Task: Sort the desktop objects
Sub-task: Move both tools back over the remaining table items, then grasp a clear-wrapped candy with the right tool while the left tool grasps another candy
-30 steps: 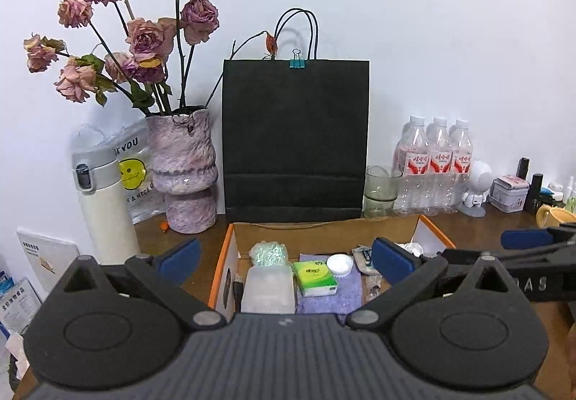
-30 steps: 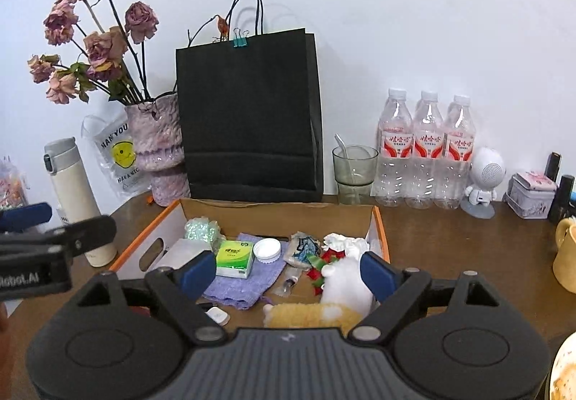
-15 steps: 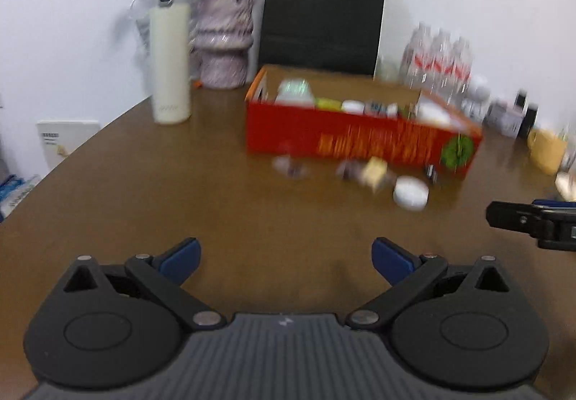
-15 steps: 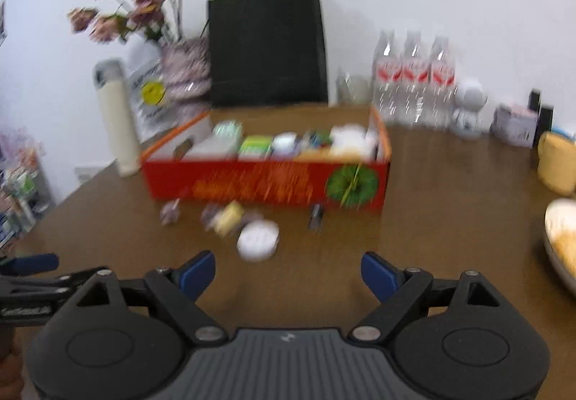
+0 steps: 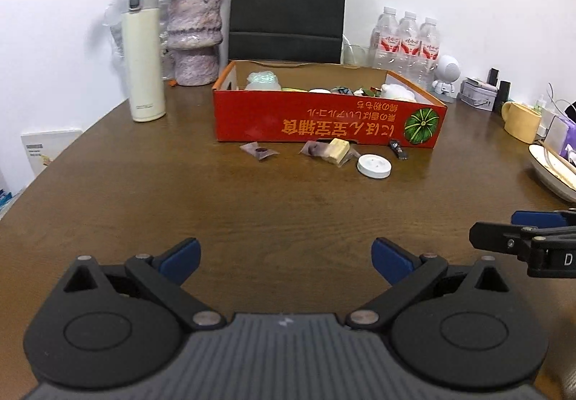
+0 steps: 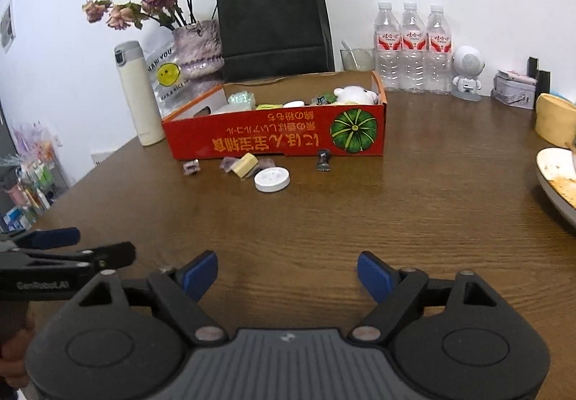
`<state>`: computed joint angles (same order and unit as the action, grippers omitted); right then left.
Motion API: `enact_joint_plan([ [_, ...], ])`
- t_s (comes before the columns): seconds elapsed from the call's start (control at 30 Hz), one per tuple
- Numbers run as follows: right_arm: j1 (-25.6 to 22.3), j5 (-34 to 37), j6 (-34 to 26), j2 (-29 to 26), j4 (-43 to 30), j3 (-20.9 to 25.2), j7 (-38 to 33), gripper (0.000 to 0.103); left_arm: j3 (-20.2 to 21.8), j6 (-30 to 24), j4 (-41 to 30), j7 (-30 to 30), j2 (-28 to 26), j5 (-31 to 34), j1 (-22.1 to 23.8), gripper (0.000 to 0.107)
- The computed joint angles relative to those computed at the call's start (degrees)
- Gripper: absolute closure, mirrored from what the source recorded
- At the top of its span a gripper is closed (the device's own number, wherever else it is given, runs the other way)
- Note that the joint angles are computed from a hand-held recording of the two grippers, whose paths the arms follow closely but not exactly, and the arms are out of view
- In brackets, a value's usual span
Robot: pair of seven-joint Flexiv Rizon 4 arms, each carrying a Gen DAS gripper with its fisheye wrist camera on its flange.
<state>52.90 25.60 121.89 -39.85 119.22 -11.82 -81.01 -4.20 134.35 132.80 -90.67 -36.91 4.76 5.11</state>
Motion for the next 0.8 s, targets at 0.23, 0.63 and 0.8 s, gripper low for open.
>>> enact_joint_plan([
  [0.23, -6.35, -6.99, 0.40, -2.69, -4.54, 3.93, 0.07, 0.050, -5.75, -6.50, -11.63, -2.58, -3.51, 5.58, 8.77, 0.033],
  [0.63, -14.05, -27.38, -12.98, -10.52, -24.93, 5.67, 0.09, 0.064, -11.20, -25.08, -30.56, 6.55, -12.38, 0.13, 10.60, 0.059],
  [0.8, -19.81, -37.59, -20.33, -13.98, -32.65, 11.20, 0.70, 0.064, -15.74, -22.91, -29.43, 10.58, -13.76, 3.29, 15.48, 0.080],
])
